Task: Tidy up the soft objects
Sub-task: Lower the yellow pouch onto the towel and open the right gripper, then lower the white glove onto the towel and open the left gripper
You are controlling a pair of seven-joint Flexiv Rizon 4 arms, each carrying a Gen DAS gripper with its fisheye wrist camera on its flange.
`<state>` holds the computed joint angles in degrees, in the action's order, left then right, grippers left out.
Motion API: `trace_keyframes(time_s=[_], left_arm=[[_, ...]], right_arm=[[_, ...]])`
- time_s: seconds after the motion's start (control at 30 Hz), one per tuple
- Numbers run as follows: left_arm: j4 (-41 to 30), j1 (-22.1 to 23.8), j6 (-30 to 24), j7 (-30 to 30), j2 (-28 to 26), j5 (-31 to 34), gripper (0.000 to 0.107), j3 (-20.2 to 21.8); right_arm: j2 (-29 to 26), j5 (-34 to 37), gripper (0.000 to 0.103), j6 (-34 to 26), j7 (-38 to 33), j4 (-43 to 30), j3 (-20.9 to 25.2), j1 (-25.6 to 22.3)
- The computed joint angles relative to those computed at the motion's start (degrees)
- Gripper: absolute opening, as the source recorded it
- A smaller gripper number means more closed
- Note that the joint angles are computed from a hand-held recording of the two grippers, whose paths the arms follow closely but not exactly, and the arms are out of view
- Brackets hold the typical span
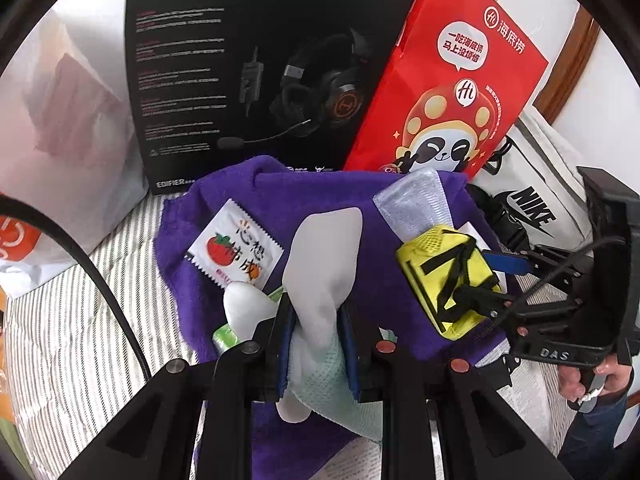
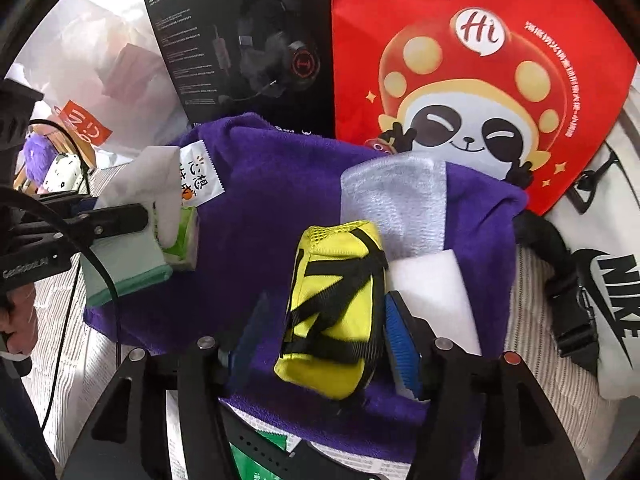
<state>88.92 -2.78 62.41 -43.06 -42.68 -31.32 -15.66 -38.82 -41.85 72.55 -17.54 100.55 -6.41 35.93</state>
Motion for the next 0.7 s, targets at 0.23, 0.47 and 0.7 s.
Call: trace_keyframes(time_s=[0.23,0.47,0.7], left_arm=[[-5.11,-2.44,-1.46,-2.88,-3.39,2.73,0.021,2.03],[-13.62,-3.76,-5.45,-7.49,-8.75,5.27,0.021,3.40],[-19.64,-6.41,-6.50,-11.83,-12.72,10.28,0.024,6.38]], right_arm=[[2.99,-3.42,0.059,1.36,4.33,4.33,-2.53,1.27],[5.33,-9.29,0.059,3.29,11.21,8.04,-4.16,1.59],[6.64,-13.47,0.059,3.56,16.02,10.12,-3.00,0.12]])
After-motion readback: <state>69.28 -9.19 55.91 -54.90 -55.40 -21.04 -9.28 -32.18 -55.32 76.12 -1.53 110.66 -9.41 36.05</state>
